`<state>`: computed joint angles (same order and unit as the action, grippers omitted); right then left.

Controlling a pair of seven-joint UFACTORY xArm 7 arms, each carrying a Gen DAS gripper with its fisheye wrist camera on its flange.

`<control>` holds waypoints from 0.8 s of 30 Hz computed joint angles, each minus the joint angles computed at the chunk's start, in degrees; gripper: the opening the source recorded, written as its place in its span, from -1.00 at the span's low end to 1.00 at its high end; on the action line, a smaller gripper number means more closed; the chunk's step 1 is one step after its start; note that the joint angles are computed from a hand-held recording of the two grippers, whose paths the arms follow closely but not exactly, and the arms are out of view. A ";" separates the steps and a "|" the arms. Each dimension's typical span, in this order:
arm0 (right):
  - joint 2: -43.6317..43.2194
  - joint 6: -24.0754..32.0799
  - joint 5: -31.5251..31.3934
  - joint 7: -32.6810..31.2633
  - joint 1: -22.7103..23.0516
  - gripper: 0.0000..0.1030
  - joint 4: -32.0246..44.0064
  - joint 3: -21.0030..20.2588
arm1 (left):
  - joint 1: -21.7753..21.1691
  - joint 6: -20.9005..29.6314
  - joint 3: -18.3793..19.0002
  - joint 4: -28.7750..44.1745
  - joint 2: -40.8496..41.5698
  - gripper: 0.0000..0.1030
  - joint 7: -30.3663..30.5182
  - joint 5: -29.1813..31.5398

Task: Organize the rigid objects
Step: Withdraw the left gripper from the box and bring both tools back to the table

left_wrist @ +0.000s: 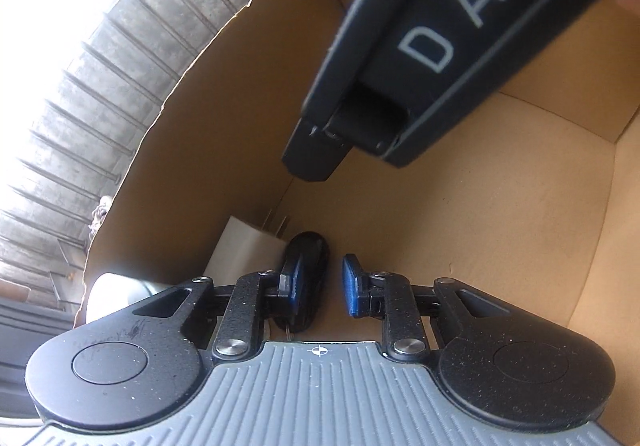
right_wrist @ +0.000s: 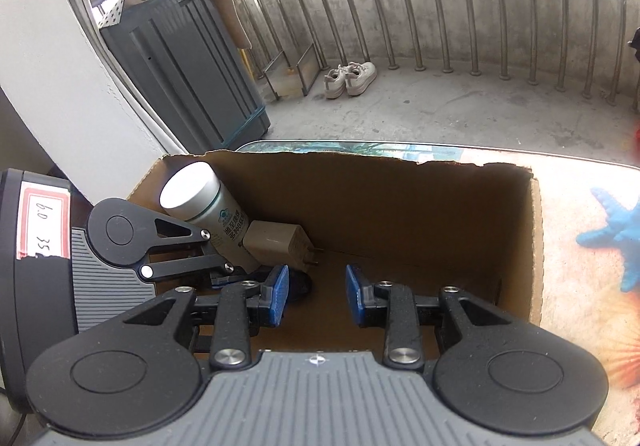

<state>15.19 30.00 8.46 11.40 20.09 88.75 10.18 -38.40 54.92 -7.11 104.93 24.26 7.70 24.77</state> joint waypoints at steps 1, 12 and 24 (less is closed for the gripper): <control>-0.10 -0.29 0.25 -0.05 -0.05 -0.35 -0.21 0.08 | 0.01 1.22 -0.42 0.89 0.54 -0.61 0.05 0.57; -0.55 -0.79 0.53 -0.75 0.06 -0.35 -0.87 0.17 | -1.45 2.20 -0.41 -2.93 -2.92 -0.76 -0.86 4.34; -14.27 -10.85 2.88 -3.16 0.03 -0.35 -14.42 1.04 | -1.72 -2.26 -7.68 -22.52 -27.72 -0.66 -16.56 9.87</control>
<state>0.92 19.15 11.33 8.23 20.11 74.33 11.22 -40.12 52.66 -14.79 82.41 -3.46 -8.86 34.64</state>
